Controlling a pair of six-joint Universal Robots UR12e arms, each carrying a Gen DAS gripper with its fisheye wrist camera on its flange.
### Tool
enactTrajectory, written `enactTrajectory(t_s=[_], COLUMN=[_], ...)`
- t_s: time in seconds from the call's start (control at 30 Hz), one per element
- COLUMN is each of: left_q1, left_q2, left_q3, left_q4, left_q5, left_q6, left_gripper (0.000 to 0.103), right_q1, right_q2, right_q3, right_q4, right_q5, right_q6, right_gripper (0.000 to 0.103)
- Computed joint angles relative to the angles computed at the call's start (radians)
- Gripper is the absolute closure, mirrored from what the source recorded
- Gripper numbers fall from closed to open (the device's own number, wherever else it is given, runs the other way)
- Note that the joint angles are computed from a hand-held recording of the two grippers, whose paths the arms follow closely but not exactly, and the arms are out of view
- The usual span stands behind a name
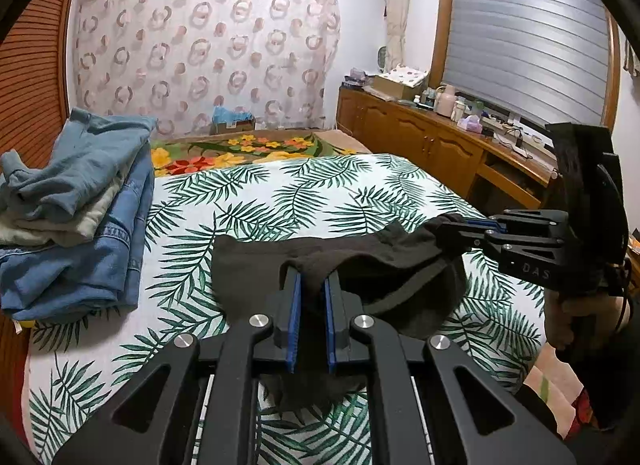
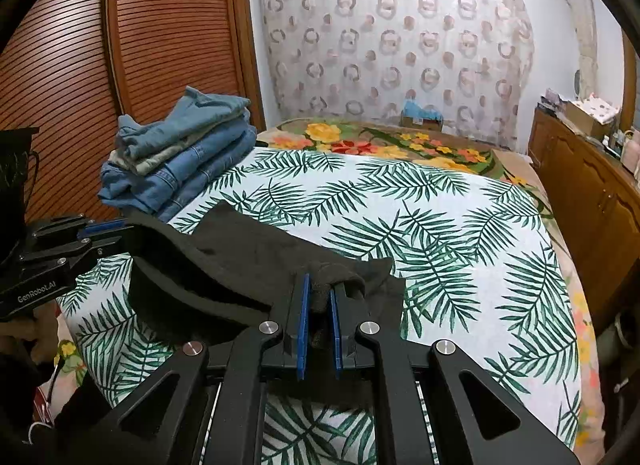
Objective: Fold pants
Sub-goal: 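Lower the held hem with both grippers onto the folded pants, then open both grippers and release the folded pants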
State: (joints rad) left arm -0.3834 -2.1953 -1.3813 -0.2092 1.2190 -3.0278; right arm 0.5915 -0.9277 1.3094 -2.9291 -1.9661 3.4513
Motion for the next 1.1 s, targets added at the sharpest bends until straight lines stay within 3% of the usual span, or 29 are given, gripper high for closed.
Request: enactTrajectory(t_s=[0.33,0.73,0.83,0.9,0.93,1.1], left_q1=[-0.005,0.000,0.001,0.003,0.004,0.005], left_q2=[-0.014,-0.029,-0.025,-0.022,-0.022,-0.017], left_q3=[0.022,0.052,0.040,0.035,0.034,0.026], left_q4=[-0.041,-0.057,-0.035,-0.036,-0.036,-0.049], left_q5=[0.046,0.037,0.042,0.041,0.036,0.036], left_q6=[-0.010,0.004,0.009,0.003,-0.001,0.001], left_gripper=[0.087,0.086,0.075,0.059,0.056,0.056], right_q1=[-0.008,-0.018,-0.017,-0.017,-0.017,-0.019], right_q2=[0.019,0.035,0.037,0.040,0.041,0.045], right_q3=[-0.040,-0.070,-0.073,-0.078,-0.081,-0.090], right_q4=[0.051,0.081,0.089,0.095,0.099,0.114], right_q5=[0.006,0.014,0.010,0.012,0.009,0.004], right_q6=[0.004,0.016,0.016,0.015,0.014,0.014], right_gripper=[0.094,0.094,0.094,0.094,0.094,0.094])
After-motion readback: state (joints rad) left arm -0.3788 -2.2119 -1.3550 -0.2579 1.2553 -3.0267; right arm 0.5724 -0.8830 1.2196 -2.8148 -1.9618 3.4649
